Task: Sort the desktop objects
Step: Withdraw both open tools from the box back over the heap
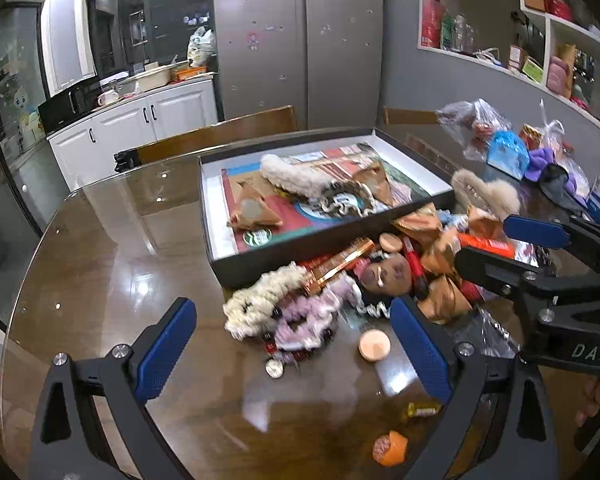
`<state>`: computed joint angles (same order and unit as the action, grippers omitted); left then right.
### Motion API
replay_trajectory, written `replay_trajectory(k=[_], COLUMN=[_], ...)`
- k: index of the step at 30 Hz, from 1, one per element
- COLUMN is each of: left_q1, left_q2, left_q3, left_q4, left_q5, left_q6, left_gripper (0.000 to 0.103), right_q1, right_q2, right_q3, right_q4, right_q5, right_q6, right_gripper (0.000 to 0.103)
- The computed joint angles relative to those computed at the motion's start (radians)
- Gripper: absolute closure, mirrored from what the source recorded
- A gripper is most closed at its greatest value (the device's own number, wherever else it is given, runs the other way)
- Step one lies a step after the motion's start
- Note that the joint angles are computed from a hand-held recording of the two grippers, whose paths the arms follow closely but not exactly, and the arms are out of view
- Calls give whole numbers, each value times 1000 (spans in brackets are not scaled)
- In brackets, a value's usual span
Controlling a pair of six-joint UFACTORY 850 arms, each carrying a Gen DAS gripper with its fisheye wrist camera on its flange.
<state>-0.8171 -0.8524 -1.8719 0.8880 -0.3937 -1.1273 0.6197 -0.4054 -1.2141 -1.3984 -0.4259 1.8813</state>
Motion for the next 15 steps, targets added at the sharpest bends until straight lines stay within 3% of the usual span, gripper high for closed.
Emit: replay_trajectory(k=[15], left_q1=[7], left_q2=[39], left_q3=[101], left_q4=[20], left_q5=[57], left_q6=[-130], left_gripper=[4], right_q1=[18], right_q2=[23], right_q3=[92], right_q4=[-124], right_q5=[-4], right_q6=[213], right_gripper=[24])
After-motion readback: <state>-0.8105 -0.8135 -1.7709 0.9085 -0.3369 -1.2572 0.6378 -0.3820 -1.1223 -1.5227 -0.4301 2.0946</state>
